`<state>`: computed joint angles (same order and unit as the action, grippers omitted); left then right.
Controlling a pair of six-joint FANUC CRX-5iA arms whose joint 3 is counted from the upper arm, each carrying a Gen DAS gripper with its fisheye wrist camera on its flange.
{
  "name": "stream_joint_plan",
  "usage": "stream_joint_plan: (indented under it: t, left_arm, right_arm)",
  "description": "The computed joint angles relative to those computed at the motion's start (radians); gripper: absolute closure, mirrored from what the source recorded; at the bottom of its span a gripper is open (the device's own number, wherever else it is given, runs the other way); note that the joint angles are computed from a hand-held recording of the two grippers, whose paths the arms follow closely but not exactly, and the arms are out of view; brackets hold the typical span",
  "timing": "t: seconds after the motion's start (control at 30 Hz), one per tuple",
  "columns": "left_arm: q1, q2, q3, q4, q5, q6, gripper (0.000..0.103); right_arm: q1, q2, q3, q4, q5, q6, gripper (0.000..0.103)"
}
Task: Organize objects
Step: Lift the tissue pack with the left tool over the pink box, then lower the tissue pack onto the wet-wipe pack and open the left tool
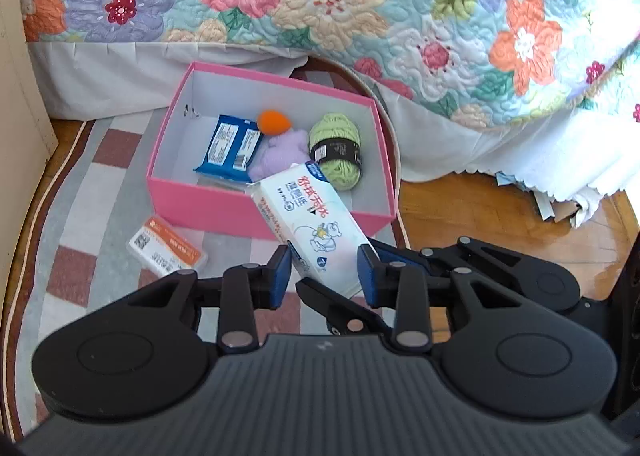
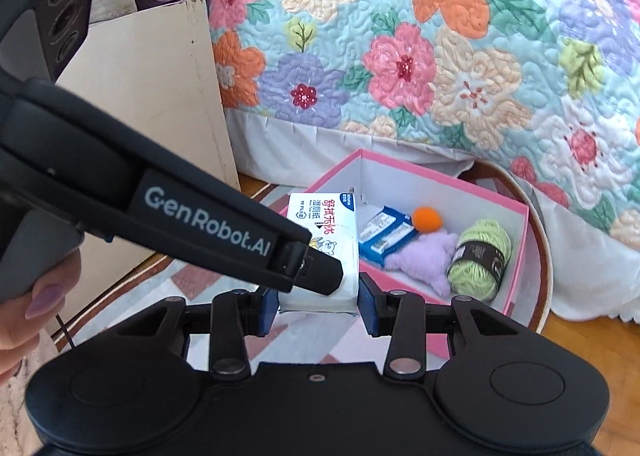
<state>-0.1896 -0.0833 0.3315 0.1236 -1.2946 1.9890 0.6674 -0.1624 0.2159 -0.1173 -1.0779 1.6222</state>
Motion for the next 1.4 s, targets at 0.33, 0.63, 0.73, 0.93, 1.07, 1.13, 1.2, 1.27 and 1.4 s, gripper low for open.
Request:
stream_joint_plan:
  t: [0.33, 0.63, 0.73, 0.93, 1.07, 1.13, 1.2, 1.27, 1.4]
  left_arm:
    - [0.114, 0.086, 0.036, 0.097, 0.003, -0.130, 0.068]
    - [0.191, 0.212, 0.054, 0.162, 0.032, -0.122, 0.068]
    - [0.200, 0.236, 0.045, 0.171, 0.054, -0.114, 0.068]
    - [0.209, 0.289, 0.024, 0.179, 0.129, -0.091, 0.068]
    - [0.219, 0.333, 0.039, 0.180, 0.138, -0.082, 0.068]
    - [0.228, 0.347, 0.036, 0.193, 0.148, -0.084, 0.068]
    - [0.236, 0.367, 0.042, 0.207, 0.139, -0.086, 0.068]
    - [0.237, 0.393, 0.067, 0.201, 0.110, -0.076, 0.069]
    - [0.240, 0.405, 0.063, 0.199, 0.124, -0.067, 0.069]
  right_arm:
    - [-0.068, 0.154, 0.145, -0.098, 0.009, -0.007, 0.057]
    - [-0.105, 0.356, 0.316, -0.146, -0.048, -0.048, 0.057]
    - [-0.109, 0.390, 0.332, -0.146, -0.046, -0.063, 0.057]
    - [-0.117, 0.484, 0.397, -0.126, -0.066, -0.185, 0.057]
    - [-0.119, 0.559, 0.473, -0.119, -0.109, -0.196, 0.057]
    - [-0.121, 0.592, 0.509, -0.120, -0.128, -0.198, 0.057]
    - [-0.113, 0.620, 0.535, -0.099, -0.140, -0.181, 0.057]
    - [-0.103, 0.645, 0.560, -0.077, -0.164, -0.149, 0.057]
    - [-0.098, 0.677, 0.589, -0.063, -0.175, -0.146, 0.056]
